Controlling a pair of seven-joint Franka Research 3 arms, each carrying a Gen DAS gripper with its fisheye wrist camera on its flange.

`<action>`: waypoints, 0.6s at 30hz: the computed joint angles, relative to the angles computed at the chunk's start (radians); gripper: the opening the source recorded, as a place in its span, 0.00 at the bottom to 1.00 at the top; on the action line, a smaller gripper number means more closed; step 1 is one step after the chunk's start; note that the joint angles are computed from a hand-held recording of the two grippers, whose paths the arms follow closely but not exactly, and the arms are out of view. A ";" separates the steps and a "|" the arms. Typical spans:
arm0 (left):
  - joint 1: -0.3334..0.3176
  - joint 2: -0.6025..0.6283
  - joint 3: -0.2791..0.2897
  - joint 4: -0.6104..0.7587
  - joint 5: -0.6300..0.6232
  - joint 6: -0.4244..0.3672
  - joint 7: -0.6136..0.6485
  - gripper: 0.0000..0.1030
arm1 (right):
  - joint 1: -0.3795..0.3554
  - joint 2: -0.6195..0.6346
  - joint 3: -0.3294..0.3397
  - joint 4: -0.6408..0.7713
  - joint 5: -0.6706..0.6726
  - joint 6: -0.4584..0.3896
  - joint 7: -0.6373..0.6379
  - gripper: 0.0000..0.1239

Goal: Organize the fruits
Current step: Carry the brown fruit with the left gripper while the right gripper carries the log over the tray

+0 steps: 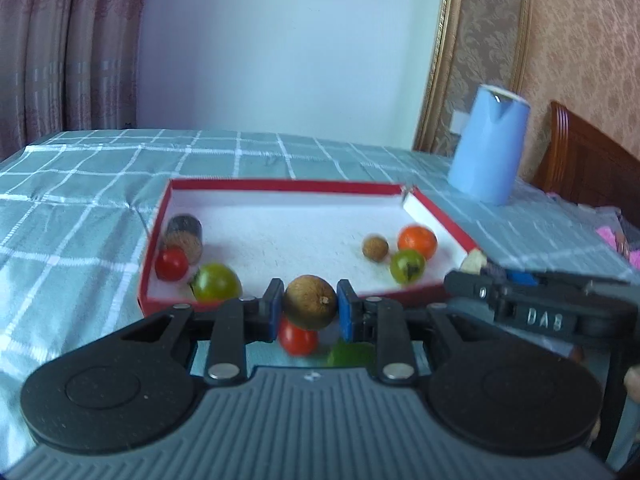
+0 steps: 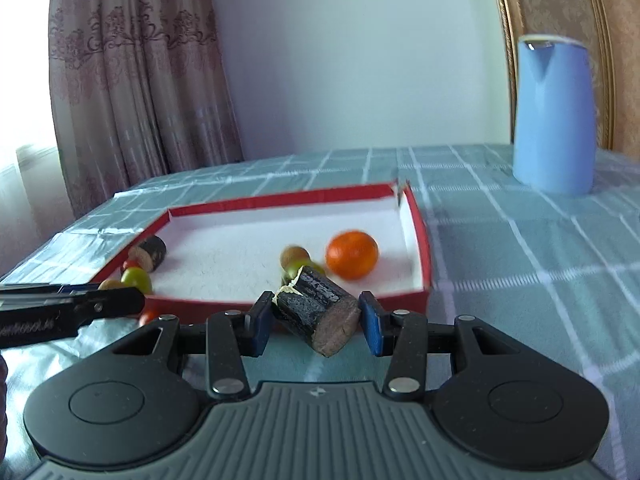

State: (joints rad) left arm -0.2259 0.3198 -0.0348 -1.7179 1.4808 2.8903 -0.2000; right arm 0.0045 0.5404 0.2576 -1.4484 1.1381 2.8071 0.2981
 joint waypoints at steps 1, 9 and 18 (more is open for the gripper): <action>0.004 0.007 -0.001 0.014 -0.021 -0.006 0.023 0.25 | 0.011 0.009 -0.007 0.017 -0.020 -0.006 0.019 0.36; -0.006 0.159 0.034 0.227 -0.239 -0.123 0.199 0.25 | 0.109 0.141 -0.053 0.216 -0.273 0.003 0.237 0.36; -0.052 0.254 0.107 0.340 -0.385 -0.193 0.328 0.25 | 0.163 0.276 -0.088 0.408 -0.528 -0.052 0.477 0.36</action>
